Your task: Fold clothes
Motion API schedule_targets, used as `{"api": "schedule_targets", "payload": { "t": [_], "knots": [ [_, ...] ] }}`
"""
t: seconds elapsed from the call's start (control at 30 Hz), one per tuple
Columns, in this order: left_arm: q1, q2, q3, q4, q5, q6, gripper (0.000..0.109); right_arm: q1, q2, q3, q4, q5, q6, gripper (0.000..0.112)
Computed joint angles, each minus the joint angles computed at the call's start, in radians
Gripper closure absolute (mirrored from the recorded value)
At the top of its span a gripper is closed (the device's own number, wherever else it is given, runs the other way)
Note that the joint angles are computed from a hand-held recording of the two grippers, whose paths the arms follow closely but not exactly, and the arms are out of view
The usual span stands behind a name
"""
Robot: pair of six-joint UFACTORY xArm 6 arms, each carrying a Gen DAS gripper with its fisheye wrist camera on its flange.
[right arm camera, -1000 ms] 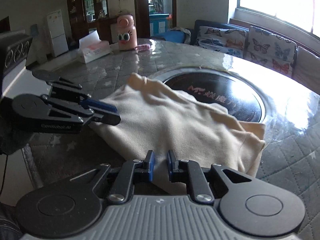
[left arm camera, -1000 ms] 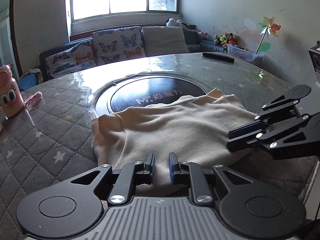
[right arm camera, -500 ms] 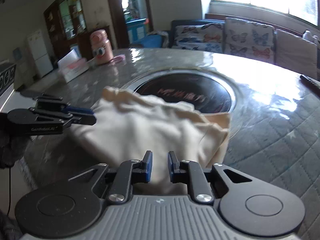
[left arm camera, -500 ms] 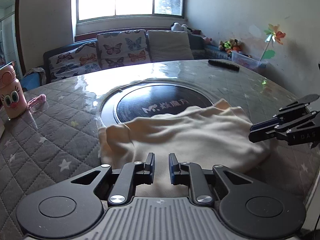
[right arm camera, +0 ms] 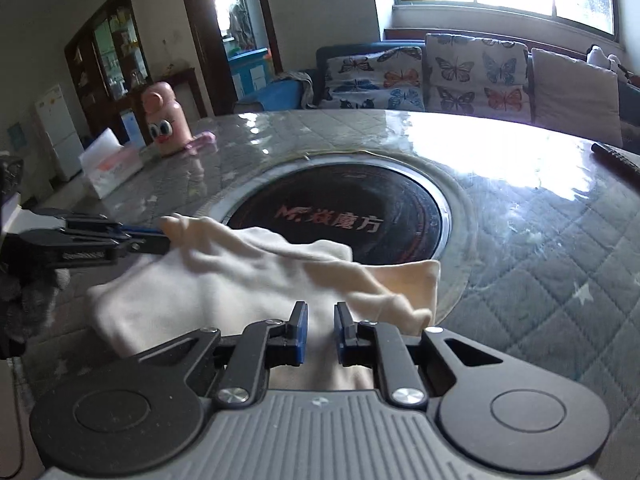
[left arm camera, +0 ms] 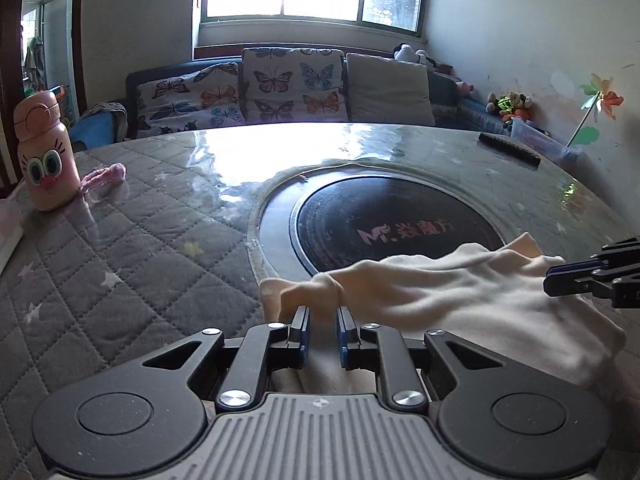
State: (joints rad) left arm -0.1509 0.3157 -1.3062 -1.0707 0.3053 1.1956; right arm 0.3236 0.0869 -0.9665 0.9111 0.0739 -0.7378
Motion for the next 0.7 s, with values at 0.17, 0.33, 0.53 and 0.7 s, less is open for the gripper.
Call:
{"api": "schedule_targets", "payload": {
  "t": [0.17, 0.33, 0.53, 0.7],
  "knots": [
    [0.007, 0.025, -0.030, 0.053, -0.005, -0.065, 0.092, -0.028, 0.076, -0.054, -0.072, -0.003, 0.116, 0.100],
    [0.003, 0.037, -0.039, 0.096, -0.015, -0.117, 0.092, -0.030, 0.114, -0.077, -0.089, -0.032, 0.125, 0.101],
    [-0.003, 0.030, -0.029, 0.155, -0.038, -0.183, 0.092, -0.030, 0.108, -0.045, -0.326, -0.087, 0.326, 0.098],
    [-0.010, 0.020, -0.016, 0.179, -0.060, -0.202, 0.075, -0.030, 0.099, -0.043, -0.388, -0.084, 0.388, 0.095]
  ]
}}
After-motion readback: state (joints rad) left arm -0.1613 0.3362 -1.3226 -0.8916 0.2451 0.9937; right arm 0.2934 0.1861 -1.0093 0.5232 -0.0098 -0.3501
